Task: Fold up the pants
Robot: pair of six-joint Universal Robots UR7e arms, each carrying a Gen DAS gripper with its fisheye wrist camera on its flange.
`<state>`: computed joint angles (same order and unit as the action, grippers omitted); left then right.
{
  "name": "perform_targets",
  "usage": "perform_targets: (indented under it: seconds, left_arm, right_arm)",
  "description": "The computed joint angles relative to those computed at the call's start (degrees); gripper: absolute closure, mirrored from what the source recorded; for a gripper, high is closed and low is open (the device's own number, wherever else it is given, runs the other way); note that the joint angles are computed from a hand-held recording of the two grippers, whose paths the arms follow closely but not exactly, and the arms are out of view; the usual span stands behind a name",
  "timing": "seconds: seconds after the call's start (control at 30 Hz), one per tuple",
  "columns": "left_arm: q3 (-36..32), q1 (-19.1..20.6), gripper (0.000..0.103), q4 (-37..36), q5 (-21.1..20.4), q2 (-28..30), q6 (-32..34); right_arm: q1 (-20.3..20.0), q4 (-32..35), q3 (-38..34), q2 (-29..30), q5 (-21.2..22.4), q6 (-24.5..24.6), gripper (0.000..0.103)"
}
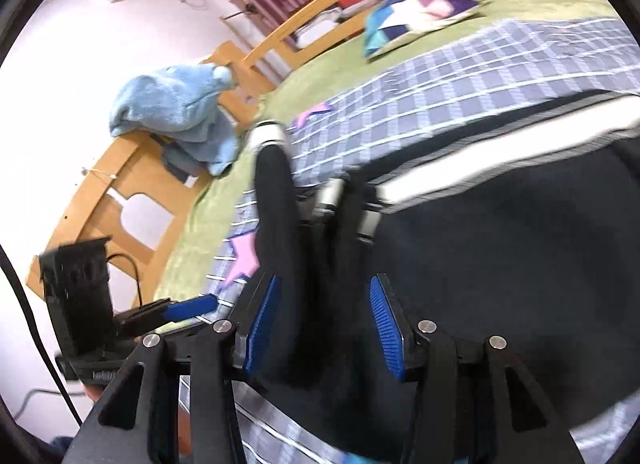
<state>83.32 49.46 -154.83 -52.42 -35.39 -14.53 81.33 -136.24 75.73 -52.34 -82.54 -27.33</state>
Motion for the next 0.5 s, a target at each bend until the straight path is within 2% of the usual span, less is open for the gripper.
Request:
perform_targets:
  seconds: [0.07,0.1,0.13,0.17,0.23,0.27,0.3,0.33,0.37,0.43,0.47,0.5]
  left_arm:
    - [3.33,0.51,0.036,-1.69,2.58,-2.41,-1.94]
    - [4.46,0.97,0.036,-1.84,2.92,-3.53,-2.81]
    - [5.76,1.33,0.036,-2.07,3.44,-4.57,-4.08]
    - [6.86,1.65,0.036,-2.25,3.83,-5.41,-5.24]
    - [9.46,2.40,0.036,-4.02,3.28,-7.47,-5.97]
    - [10.28,2.89,0.036,-5.66,2.50,-7.92,-5.81]
    - [11.17,3.29,0.036,-6.85,1.66,-8.48,-6.08]
    - [11.23,3.71,0.036,-6.99,1.11,-8.67,-6.19]
    - [11.18,4.14,0.036,-7.05,0.60,-8.65,-6.50]
    - [11.18,4.79,0.036,-7.06,-0.27,-8.78,-7.10]
    - [10.98,5.03,0.036,-7.19,-0.83,-8.50,-7.09]
    - [11.04,5.20,0.036,-7.28,-1.37,-8.48,-7.09]
  right_arm:
    - [1.82,-0.47,-0.88,2.40,-2.44,-0.10,0.055]
    - [2.74,0.56,-1.64,3.73,-4.75,-0.20,0.066]
    - [3.05,2.01,-2.16,4.34,-5.82,-0.43,0.089]
    - [3.36,4.17,-2.89,4.97,-6.56,-1.30,0.092]
    - [2.01,4.61,-0.93,2.95,-1.49,-1.96,0.092]
    - [0.73,6.70,-0.69,1.85,2.00,0.59,0.092]
    - [-0.11,7.52,-0.45,1.42,3.10,2.50,0.092]
    - [-0.82,7.67,0.06,1.35,1.79,3.09,0.092]
    - [-0.51,8.13,0.22,1.72,-1.92,2.72,0.092]
    - [-0.61,9.02,0.72,1.75,-4.03,2.39,0.092]
    - [-0.59,9.58,0.39,1.64,-3.91,2.51,0.089]
    - [-0.30,11.70,-1.14,1.61,-3.76,3.74,0.079]
